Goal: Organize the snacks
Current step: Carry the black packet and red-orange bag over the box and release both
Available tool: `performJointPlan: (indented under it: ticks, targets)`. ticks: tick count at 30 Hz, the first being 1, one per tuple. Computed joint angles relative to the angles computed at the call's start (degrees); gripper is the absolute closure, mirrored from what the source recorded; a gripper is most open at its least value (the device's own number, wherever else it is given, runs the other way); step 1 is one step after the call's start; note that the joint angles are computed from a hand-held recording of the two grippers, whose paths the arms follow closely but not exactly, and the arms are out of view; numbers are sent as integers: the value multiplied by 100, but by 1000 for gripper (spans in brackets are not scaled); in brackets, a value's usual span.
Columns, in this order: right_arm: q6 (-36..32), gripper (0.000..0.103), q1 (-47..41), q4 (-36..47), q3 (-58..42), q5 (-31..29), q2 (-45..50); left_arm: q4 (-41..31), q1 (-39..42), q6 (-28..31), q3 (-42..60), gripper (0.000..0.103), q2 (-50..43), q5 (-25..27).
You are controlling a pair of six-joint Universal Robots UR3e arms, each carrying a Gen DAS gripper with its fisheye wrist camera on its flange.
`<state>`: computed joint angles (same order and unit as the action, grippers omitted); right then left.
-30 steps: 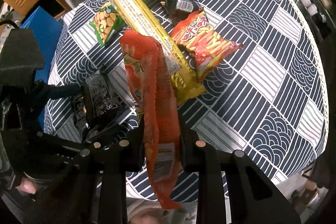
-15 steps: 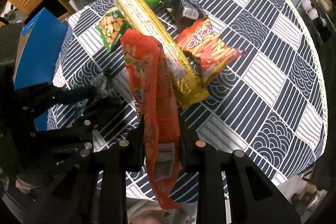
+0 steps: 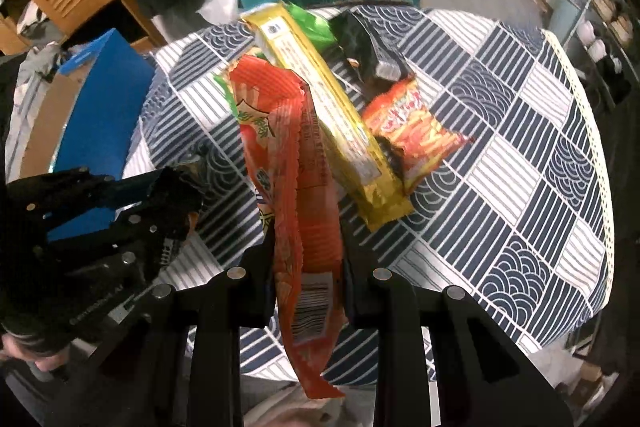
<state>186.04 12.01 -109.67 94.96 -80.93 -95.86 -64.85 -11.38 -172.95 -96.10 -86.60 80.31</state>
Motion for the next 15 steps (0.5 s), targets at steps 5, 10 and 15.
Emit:
performJointPlan:
  ticks: [5, 10, 15]
  targets:
    - [129, 80, 193, -2, -255, -53, 88, -194, 360, 82, -71, 89, 451, -240]
    - [213, 80, 383, 4, -547, -91, 254, -409, 736, 172, -131, 90, 824, -494]
    - [286, 80, 580, 19, -898, -124, 451, -701, 1101, 303, -112, 90, 1192, -735]
